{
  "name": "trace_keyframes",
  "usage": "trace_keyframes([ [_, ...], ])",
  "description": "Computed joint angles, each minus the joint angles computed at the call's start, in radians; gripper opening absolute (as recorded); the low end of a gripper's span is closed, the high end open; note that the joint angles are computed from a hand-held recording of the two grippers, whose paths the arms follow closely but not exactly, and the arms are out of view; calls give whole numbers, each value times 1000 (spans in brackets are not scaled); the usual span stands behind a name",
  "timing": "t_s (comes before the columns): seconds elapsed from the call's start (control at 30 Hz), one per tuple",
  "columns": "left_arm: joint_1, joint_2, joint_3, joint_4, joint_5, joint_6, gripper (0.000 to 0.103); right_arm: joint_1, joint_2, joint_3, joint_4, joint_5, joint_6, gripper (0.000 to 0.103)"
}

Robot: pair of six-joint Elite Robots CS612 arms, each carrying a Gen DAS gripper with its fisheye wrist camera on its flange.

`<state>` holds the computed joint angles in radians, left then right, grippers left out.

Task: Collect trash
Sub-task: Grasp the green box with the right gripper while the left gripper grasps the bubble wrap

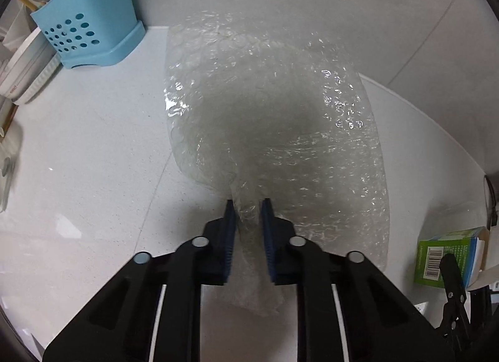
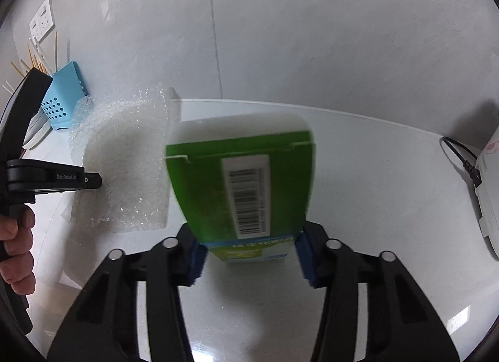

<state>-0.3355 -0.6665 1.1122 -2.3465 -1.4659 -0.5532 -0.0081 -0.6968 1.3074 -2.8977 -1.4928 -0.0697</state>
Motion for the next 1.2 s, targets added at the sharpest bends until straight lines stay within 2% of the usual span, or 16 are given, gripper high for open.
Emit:
trace_keyframes([
  [0.33, 5, -45, 80, -92, -20, 39, 10, -5, -21, 28, -1, 44, -2, 45],
  [0.6, 18, -86, 146, -142, -38, 45, 10, -12, -60, 86, -32, 45, 6, 45],
  [1.13, 16, -170, 283, -232, -49, 52, 10, -10, -133, 200, -96, 37, 9, 45],
  [1.2, 12, -185, 310, -251, -48, 55, 10, 0, -133, 198, -99, 30, 17, 45],
])
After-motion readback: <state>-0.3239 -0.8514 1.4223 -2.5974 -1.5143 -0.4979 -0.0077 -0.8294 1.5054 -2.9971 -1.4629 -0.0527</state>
